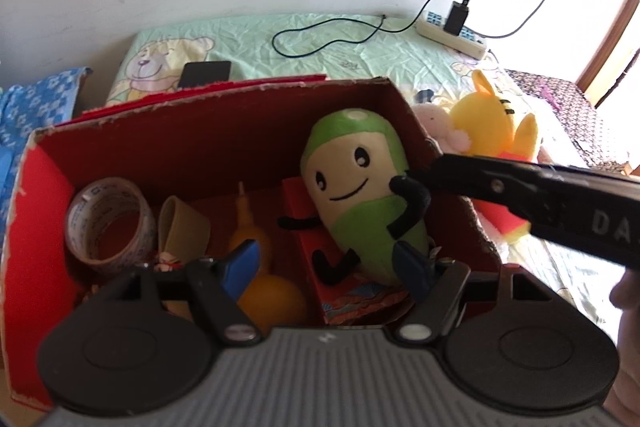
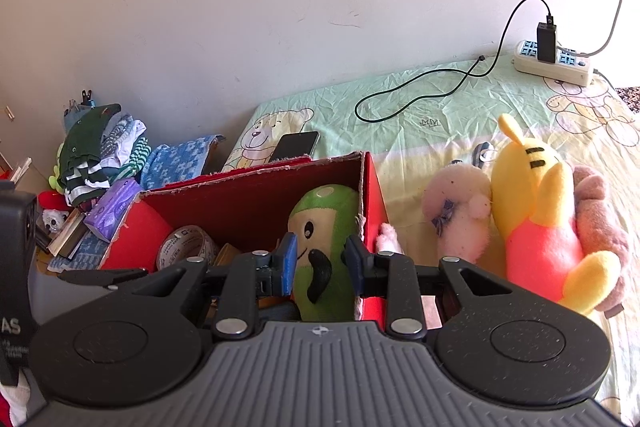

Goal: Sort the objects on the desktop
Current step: 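Lower the green plush into the red box and open the right gripper, then move the right gripper back to the yellow tiger plush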

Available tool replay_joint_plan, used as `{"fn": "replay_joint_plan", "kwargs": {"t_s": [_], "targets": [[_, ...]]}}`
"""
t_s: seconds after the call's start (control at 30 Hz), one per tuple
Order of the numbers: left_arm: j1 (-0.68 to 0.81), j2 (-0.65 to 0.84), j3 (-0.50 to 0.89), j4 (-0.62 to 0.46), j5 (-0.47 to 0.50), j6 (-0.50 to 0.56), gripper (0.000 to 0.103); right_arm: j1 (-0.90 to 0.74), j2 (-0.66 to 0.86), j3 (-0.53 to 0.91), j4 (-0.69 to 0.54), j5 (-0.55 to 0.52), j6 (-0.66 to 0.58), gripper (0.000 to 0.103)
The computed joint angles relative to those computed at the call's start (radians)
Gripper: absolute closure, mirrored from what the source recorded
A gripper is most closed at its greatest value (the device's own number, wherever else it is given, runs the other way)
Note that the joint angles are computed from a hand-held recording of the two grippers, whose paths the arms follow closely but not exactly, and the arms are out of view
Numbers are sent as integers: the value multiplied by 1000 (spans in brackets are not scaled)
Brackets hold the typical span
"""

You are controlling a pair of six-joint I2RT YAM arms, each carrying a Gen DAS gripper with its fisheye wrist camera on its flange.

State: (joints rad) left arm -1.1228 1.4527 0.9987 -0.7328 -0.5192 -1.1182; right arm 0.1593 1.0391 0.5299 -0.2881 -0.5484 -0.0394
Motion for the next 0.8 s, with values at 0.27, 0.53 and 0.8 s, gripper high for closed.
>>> {"fn": "replay_joint_plan", "kwargs": {"t_s": [0.27,0.53,0.8], "targets": [[-37,110,145,-184,-43,-153,28,-119,55,27,-73,-166,-130,72],[-93,232,309,-364,-89,-341,28,-269,188,131,-281,-343,-398,72],[-169,373,521,-460,-172,-414,27,-522,420,296,-630,-435,-889,72]]}}
